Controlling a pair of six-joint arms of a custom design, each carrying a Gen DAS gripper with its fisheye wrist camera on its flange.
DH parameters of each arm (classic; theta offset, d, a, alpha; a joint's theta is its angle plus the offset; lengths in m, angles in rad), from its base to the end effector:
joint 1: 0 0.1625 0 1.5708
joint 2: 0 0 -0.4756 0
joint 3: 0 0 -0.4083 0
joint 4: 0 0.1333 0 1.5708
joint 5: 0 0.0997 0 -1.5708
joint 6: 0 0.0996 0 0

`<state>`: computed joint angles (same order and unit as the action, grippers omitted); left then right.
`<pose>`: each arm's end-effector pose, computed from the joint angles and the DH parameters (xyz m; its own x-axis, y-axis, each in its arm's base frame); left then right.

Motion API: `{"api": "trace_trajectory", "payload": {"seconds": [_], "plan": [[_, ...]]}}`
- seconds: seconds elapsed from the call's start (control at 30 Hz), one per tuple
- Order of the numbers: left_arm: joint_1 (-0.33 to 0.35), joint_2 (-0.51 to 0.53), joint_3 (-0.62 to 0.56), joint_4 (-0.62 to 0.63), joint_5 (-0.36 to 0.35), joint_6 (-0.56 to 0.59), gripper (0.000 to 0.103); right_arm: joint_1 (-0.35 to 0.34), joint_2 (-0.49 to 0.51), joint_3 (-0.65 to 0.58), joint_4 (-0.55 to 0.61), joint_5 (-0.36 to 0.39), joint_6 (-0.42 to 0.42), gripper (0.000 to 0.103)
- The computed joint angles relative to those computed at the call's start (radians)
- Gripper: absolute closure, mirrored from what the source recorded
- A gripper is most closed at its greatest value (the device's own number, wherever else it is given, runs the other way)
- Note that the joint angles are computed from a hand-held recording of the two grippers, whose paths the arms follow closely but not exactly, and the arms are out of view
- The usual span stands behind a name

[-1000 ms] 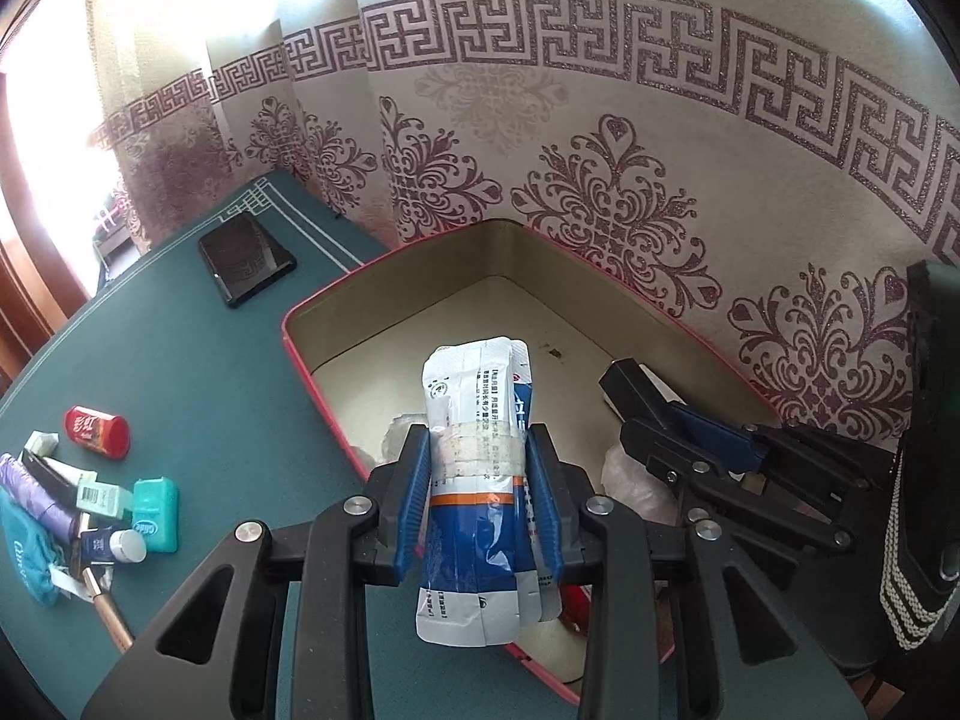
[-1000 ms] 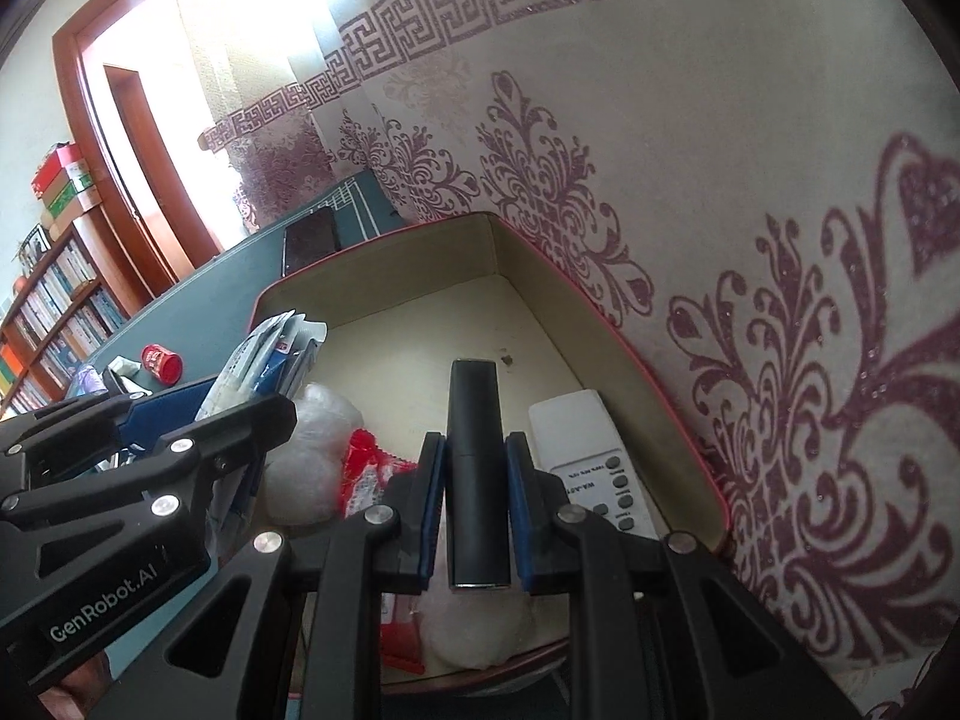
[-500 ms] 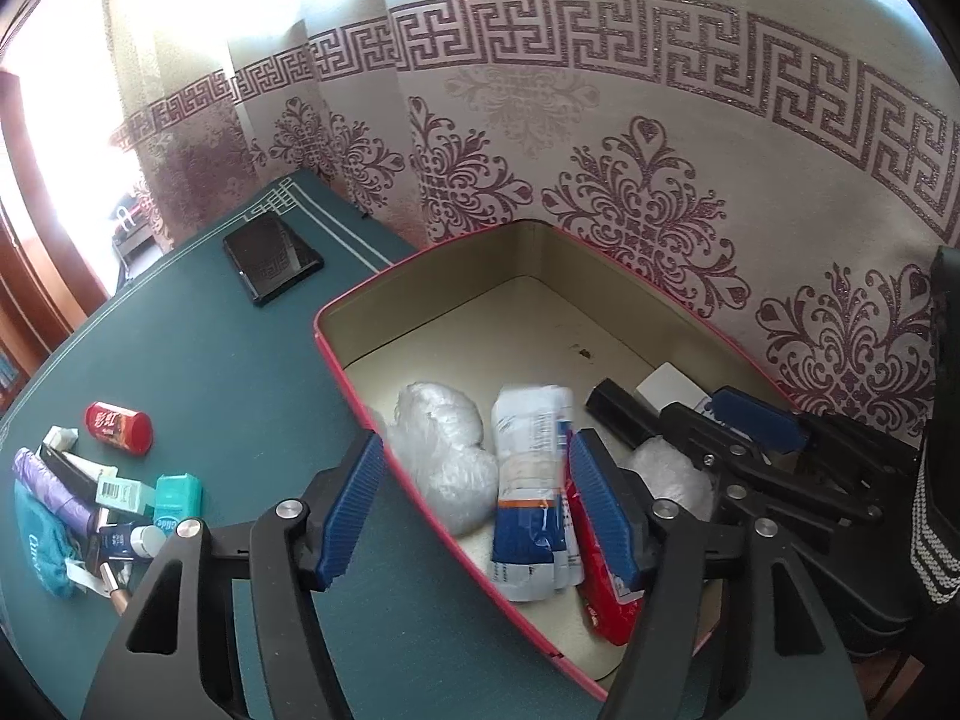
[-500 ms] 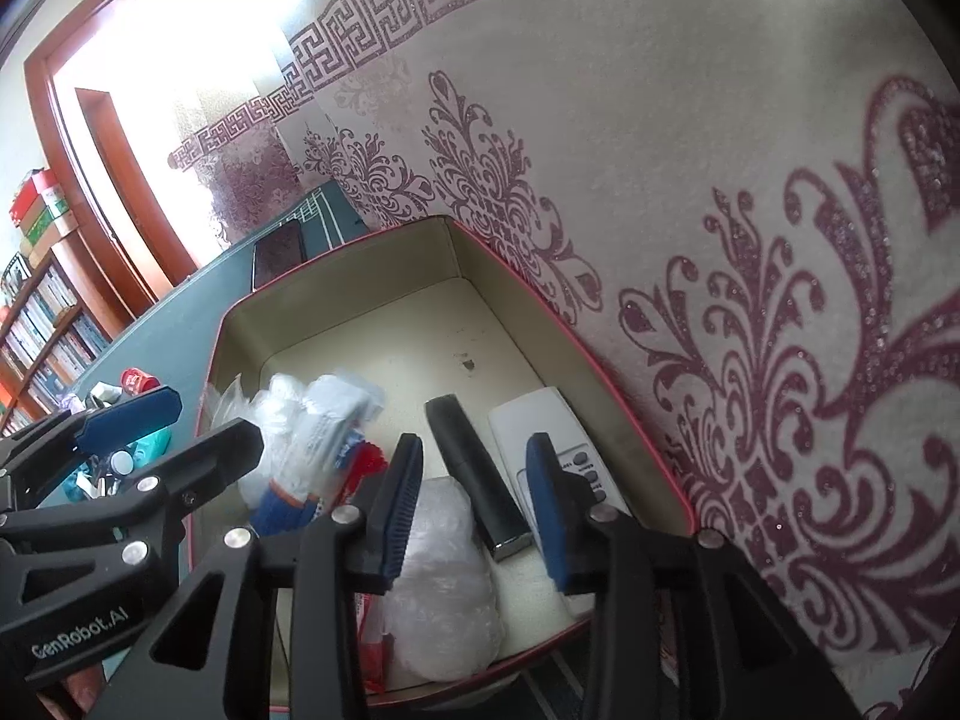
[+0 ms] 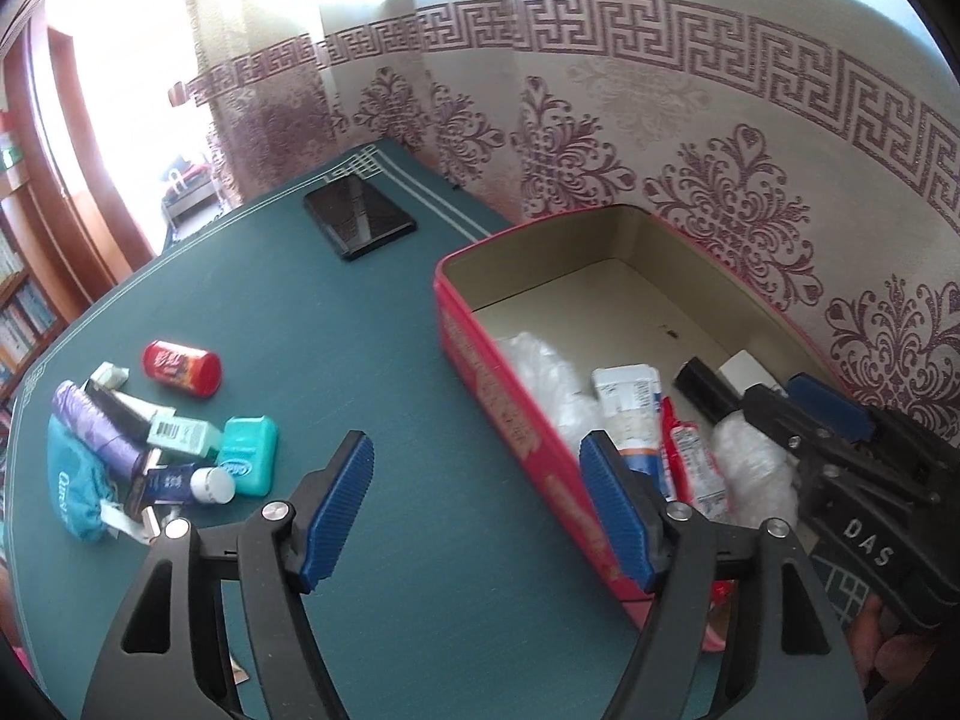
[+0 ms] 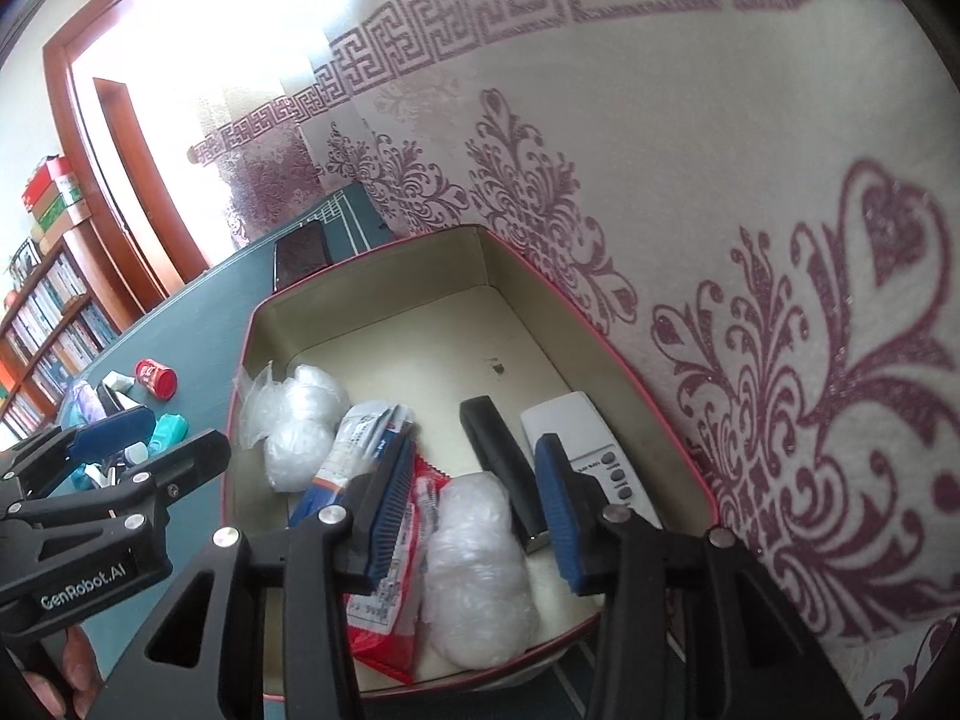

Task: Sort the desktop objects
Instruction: 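Move both open tools back over the pile of toiletries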

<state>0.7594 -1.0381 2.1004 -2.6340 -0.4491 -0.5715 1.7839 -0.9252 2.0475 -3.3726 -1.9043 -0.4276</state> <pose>-0.2381 -0.5336 0.1724 -0.6442 -0.1080 -0.7572 0.4480 0.7491 -0.4880 0.2253 -0.5650 0.1639 -0.8117 -0.3142 0.4923 -0.5507 0.6923 -0.4662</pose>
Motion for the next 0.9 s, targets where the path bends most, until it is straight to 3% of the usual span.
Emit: {"api": "trace_trajectory", "payload": {"seconds": [0.43,0.9], "plan": [[0.009,-0.125,0.088,0.174,0.033,-0.226,0.028,0.053,0.010,0.007,0.028,0.027,-0.038,0.056],[0.021,-0.278,0.173,0.289,0.057,-0.374,0.028,0.124,0.054,0.000,0.065,0.021,-0.052,0.056]]}}
